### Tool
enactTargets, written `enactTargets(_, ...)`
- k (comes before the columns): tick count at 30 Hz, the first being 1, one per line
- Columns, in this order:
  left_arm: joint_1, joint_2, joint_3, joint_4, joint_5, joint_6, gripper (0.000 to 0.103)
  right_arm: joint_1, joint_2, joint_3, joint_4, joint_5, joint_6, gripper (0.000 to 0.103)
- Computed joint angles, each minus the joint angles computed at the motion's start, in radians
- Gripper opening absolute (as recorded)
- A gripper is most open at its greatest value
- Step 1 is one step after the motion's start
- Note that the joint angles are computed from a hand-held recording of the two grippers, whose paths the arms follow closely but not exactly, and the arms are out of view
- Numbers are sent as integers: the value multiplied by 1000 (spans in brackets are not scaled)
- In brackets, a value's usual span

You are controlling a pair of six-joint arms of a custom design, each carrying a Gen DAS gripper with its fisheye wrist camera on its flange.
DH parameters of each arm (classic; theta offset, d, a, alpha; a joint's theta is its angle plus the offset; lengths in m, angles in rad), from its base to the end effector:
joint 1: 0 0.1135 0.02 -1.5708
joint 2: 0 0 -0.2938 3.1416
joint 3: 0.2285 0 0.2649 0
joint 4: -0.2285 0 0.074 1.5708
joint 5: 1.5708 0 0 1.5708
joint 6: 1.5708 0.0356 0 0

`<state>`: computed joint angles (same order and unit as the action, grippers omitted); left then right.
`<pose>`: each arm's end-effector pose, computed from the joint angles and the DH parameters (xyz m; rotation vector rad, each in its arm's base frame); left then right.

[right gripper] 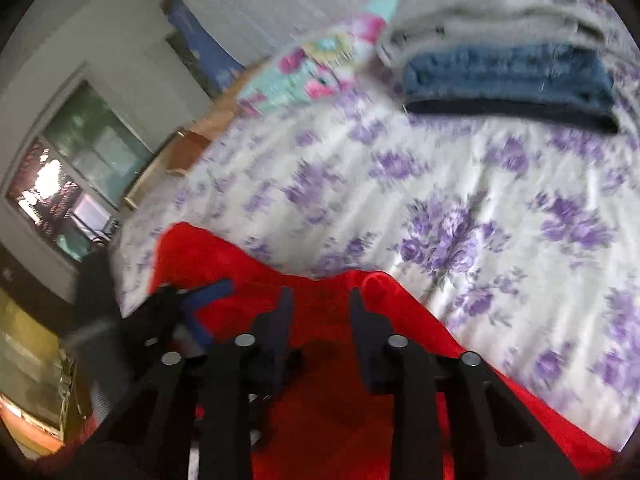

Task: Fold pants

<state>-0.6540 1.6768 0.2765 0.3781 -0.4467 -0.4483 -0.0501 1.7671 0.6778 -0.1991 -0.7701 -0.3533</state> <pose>0.1755 -0.1151 0.0710 0.0957 2.4503 0.1129 0.2786 0.0108 0.1052 -0.5327 2.5101 0.9442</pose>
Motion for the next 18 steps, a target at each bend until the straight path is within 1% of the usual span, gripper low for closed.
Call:
enactTargets(1,15,1,-7,18,21,6,99,14,17,-4,18,7,17,20)
enactTargets(3,30,2,-16,40,41,13,98,38,26,-2,33,40,40,19)
enactTargets(6,25,5,-16,45,37,9,99,60,29,4,25,78,47,15)
enactTargets(8,25,5,-18,51,39,9,98,69,38,9,13,88,37,9)
enactTargets(12,28,4,-25,64,45,11,99,98,33,10,16,118,46,9)
enactTargets(13,29,4,-26,66,45,11,99,93,25,8,31,109,68,12)
enactTargets(15,28,4,-25,65,45,11,99,67,14,11,38,92,105,12)
enactTargets(17,29,4,-26,66,45,11,99,72,29,27,27,112,104,14)
enactTargets(18,29,4,-26,66,45,11,98,75,47,41,2,122,93,15)
